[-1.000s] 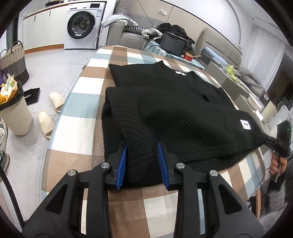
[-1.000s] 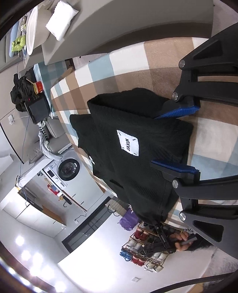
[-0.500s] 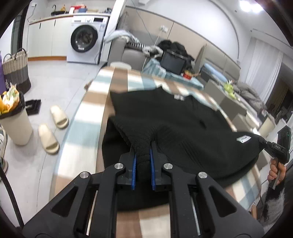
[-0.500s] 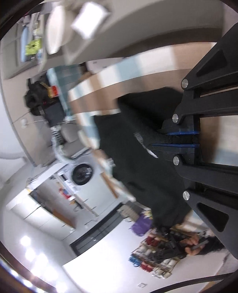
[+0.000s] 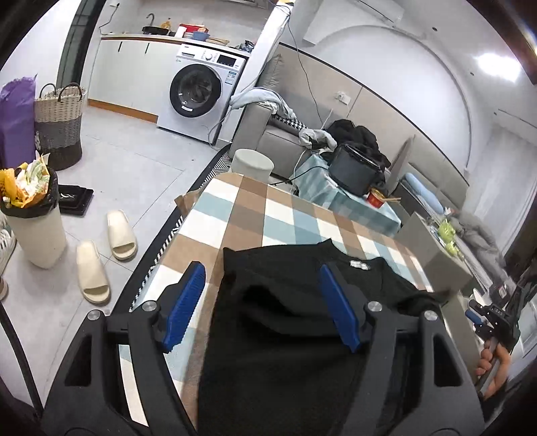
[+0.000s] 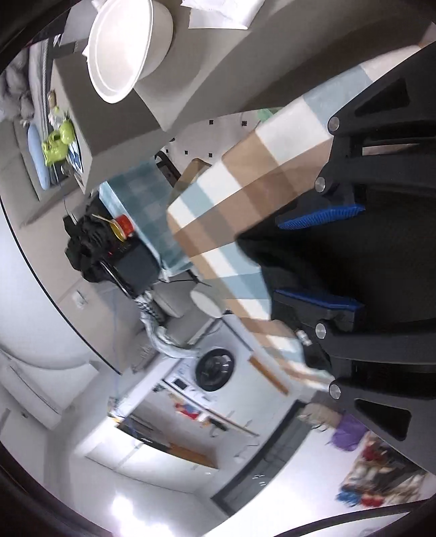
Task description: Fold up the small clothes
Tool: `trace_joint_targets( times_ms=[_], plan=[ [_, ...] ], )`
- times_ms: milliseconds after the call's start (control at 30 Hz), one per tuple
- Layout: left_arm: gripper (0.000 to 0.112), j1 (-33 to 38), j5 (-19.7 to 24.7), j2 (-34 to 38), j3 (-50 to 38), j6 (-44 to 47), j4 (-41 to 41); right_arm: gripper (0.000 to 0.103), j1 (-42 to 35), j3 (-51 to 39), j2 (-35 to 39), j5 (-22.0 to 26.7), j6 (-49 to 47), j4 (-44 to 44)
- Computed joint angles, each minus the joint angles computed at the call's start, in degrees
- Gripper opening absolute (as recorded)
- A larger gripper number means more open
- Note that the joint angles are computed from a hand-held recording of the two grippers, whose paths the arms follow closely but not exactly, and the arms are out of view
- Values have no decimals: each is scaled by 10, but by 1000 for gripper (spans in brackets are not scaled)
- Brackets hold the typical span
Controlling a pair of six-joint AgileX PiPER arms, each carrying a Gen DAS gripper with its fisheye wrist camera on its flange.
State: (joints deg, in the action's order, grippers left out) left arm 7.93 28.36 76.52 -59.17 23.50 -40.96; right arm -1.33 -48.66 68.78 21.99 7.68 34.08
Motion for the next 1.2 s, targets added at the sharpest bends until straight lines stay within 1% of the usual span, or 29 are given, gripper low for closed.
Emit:
trace_joint_targets(
  times_ms=[33, 67, 133, 233, 300, 400, 433, 467, 533, 600, 633, 667, 733, 800, 867, 933, 1033, 1100, 1200],
  plan=[
    [69, 0, -3, -3, 6, -1, 12, 42, 2, 6, -1, 1, 6, -17],
    [69, 0, -3, -7, 14, -1, 23, 42, -2, 16, -5, 7, -4, -14],
    [70, 1, 2, -10, 27, 21, 17, 42, -21, 33, -9, 31, -54, 24],
    [70, -19, -11, -15, 49, 18, 60, 42, -28, 48, -7, 44, -84, 31],
    [70, -38, -28, -14, 63, -7, 95, 42, -22, 55, -10, 47, -77, 8],
    [70, -50, -31, 3, 59, -22, 115, 45, -10, 51, -10, 55, -62, -26],
    [70, -58, -37, 9, 57, -53, 149, 49, -6, 48, -9, 57, -56, -35],
    [70, -65, -39, 18, 50, -76, 173, 54, -2, 45, -9, 60, -49, -44],
    [70, -73, -38, 35, 38, -96, 199, 55, 4, 35, -2, 63, -44, -54],
    [70, -84, -34, 51, 21, -131, 248, 60, 19, 21, 1, 77, -12, -93],
    [70, -94, -34, 64, 10, -153, 282, 67, 27, 15, 4, 81, -1, -108],
    [70, -101, -29, 74, 0, -172, 313, 70, 36, 10, 4, 84, 11, -124],
    [70, -115, -6, 103, -26, -181, 347, 70, 56, 1, 8, 88, 34, -156],
    [70, -124, -3, 129, -46, -178, 361, 70, 75, -10, 16, 94, 43, -179],
    [70, -141, 12, 164, -82, -201, 401, 70, 91, -25, 27, 102, 58, -204],
    [70, -145, 23, 192, -114, -206, 413, 70, 96, -37, 35, 108, 64, -215],
    [70, -140, 39, 257, -193, -248, 437, 70, 100, -57, 51, 113, 80, -236],
    [70, -122, 41, 279, -226, -255, 407, 70, 99, -72, 64, 123, 99, -252],
    [70, -91, 39, 282, -240, -214, 326, 70, 89, -82, 73, 128, 98, -243]
  ],
)
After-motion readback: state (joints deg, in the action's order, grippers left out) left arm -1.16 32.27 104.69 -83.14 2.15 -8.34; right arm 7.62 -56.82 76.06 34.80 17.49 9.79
